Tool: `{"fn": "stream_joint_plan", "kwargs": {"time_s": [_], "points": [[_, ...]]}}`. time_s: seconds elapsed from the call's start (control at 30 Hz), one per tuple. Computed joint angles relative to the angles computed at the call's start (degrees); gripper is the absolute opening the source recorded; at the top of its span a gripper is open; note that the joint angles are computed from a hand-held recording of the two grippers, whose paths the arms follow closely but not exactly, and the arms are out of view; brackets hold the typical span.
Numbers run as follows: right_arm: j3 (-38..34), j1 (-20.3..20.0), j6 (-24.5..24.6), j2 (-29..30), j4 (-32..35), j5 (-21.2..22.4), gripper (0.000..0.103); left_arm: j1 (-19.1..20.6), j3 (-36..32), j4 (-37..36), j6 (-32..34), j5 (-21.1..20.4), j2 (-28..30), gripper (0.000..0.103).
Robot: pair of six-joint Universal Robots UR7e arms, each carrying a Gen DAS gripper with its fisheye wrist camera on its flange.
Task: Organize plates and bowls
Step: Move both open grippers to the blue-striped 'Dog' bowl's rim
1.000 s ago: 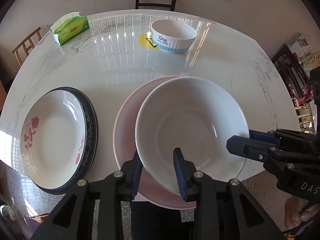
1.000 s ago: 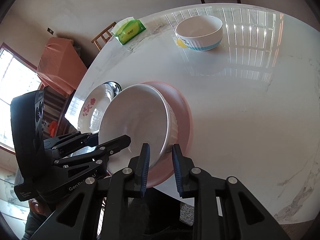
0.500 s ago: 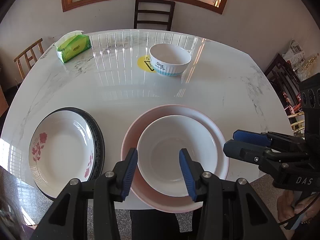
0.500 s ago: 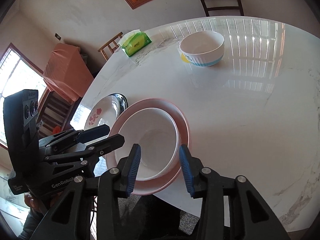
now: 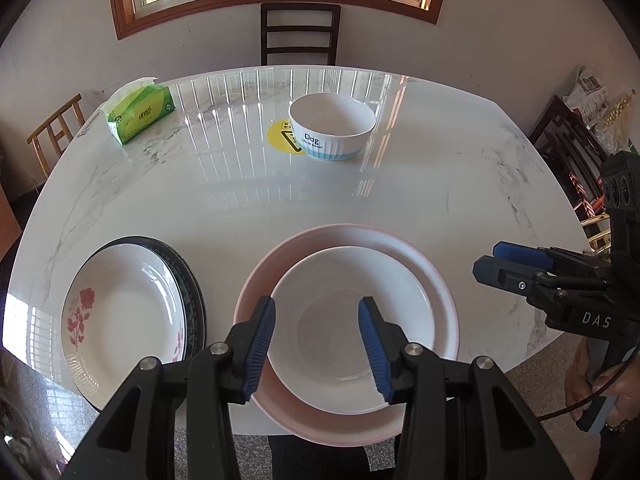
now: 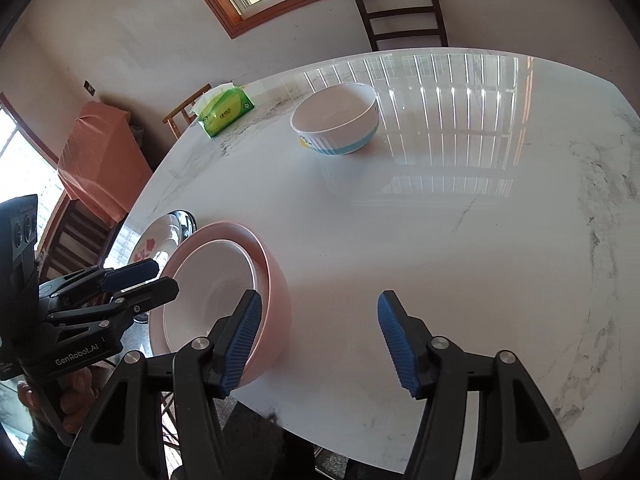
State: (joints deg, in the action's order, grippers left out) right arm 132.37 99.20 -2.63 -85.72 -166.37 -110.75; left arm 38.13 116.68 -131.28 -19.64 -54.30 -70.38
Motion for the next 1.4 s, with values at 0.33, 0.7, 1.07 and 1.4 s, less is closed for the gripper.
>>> {"fn": "stream_joint_plan", "kwargs": {"time_s": [0.33,0.7,1.07,1.4], "points": [[-0.72,-3.53,-0.58,0.14,-2.08,0.92,0.061,0.48,-2.32,-1.65,1.40,4.29,3.78,0.044],[-6.69,-6.64,-0.93,4.16,-1.42,1.97,0.061,2.81,-7.91,-5.12,6.63,9.24,10.53,0.044],[-14.33,-8.50,-1.76,9.11,1.72,4.65,0.061,7.07,-18.66,-2.69,9.49,10.37,18.16,0.044],[-22.24,-8.80,-1.78,14.38,4.12,7.15,0.061,13.54,-32.37,2.99,7.79,-2.73,24.51,0.044]]}}
